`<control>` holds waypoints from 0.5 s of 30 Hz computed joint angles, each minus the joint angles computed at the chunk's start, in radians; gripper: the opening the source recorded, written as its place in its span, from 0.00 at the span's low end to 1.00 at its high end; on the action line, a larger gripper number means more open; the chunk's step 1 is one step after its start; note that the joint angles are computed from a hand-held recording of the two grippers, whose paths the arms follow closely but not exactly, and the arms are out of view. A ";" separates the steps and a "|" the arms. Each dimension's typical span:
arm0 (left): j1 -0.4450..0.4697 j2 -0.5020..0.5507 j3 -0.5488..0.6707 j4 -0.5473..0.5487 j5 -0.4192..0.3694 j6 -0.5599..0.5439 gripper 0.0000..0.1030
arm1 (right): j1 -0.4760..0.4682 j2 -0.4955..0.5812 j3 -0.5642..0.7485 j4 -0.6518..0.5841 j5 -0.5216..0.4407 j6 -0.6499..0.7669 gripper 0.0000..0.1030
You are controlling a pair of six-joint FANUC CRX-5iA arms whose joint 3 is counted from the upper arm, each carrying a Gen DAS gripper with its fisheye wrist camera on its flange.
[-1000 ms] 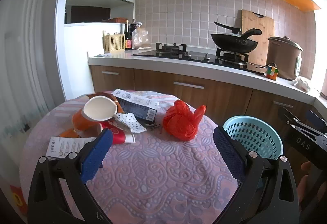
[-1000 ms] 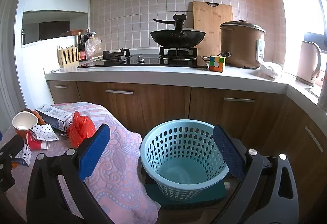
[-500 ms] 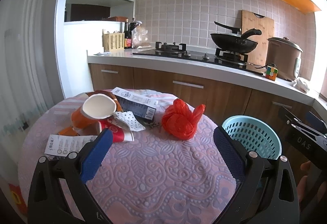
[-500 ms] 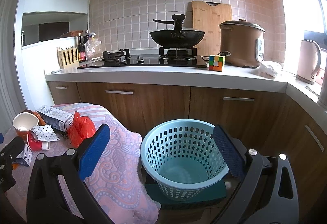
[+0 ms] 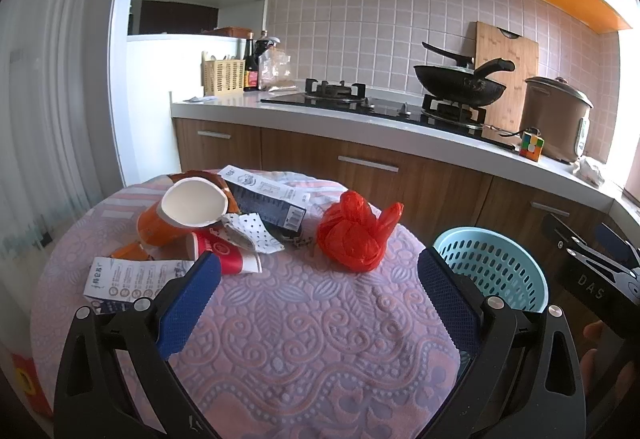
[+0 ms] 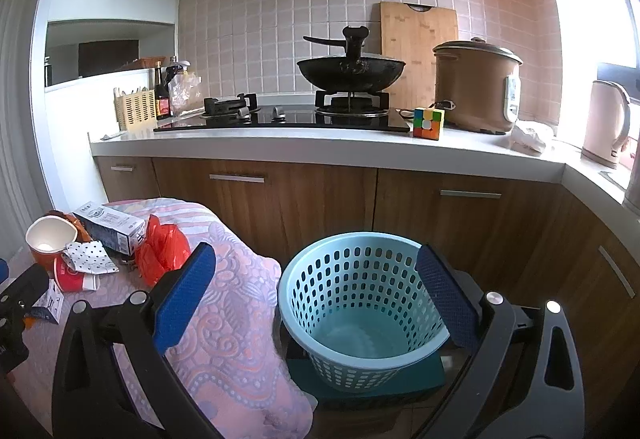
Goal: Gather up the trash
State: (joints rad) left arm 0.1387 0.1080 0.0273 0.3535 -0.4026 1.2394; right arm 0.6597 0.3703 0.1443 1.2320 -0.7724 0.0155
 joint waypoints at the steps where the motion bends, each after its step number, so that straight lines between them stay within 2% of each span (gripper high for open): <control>1: 0.001 0.001 0.001 0.000 0.000 0.001 0.93 | 0.001 0.000 0.000 0.000 -0.001 0.000 0.93; 15: 0.001 -0.005 -0.010 0.014 0.002 -0.009 0.93 | 0.002 0.005 0.005 -0.002 -0.002 -0.002 0.93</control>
State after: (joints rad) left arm 0.1398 0.1032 0.0175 0.3678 -0.4004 1.2304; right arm 0.6621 0.3749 0.1493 1.2298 -0.7745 0.0131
